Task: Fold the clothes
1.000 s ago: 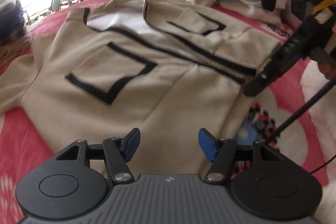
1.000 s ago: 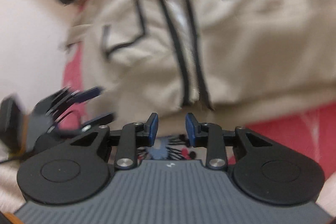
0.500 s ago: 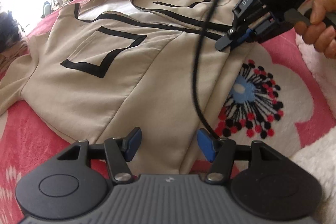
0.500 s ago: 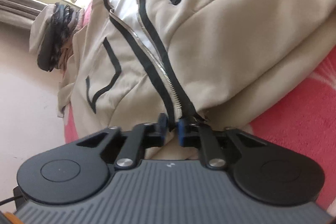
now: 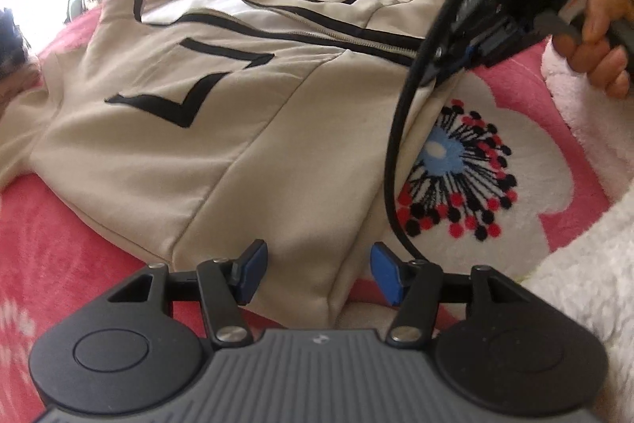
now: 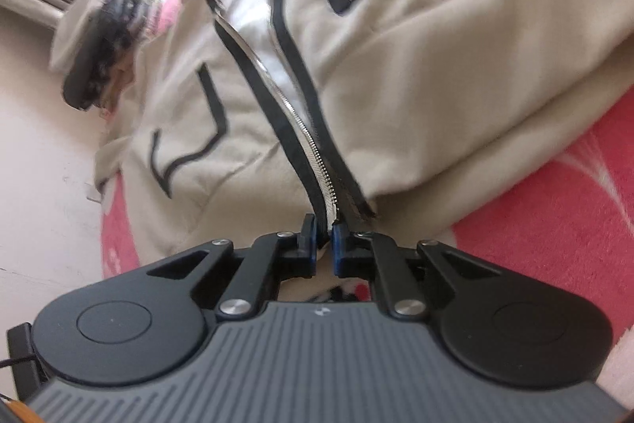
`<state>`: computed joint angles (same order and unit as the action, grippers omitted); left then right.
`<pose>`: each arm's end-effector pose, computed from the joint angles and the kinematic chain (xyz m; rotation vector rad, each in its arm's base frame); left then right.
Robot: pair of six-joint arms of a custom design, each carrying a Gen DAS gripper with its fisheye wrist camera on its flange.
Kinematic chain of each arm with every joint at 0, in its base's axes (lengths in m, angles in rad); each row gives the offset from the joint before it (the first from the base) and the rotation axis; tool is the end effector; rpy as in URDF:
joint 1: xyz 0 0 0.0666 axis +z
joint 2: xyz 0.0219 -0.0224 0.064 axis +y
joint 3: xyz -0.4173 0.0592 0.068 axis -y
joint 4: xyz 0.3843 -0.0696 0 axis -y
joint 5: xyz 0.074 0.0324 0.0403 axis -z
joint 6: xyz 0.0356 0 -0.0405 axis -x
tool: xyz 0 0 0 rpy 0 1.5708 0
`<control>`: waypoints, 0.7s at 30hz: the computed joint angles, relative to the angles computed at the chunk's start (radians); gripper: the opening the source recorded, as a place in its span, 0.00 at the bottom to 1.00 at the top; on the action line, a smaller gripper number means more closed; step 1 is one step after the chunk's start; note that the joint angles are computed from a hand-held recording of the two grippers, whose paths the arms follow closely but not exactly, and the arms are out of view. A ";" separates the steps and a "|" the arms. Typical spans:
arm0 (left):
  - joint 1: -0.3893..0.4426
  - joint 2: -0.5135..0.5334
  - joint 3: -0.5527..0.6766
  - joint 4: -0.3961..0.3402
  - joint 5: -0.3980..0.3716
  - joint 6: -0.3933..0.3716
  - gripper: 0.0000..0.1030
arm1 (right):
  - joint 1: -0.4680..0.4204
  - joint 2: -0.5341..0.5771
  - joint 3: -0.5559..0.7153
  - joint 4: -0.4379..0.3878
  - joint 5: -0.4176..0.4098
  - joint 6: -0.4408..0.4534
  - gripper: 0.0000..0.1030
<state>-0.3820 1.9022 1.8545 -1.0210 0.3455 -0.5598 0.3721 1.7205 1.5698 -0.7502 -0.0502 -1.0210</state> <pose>0.6054 -0.2566 0.3904 1.2767 2.2526 -0.3907 0.5577 0.2191 0.3894 0.8036 2.4604 0.6278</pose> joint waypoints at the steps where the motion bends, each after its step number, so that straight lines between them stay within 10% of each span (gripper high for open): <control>1: 0.003 0.003 0.005 -0.009 0.010 0.003 0.56 | -0.001 0.003 -0.002 -0.002 -0.002 0.005 0.05; 13: 0.058 0.021 0.124 -0.124 0.037 0.128 0.53 | 0.021 -0.047 0.051 -0.126 0.053 0.212 0.14; 21: 0.114 0.114 0.290 -0.082 -0.004 0.479 0.56 | 0.021 0.022 0.156 0.000 0.070 0.451 0.14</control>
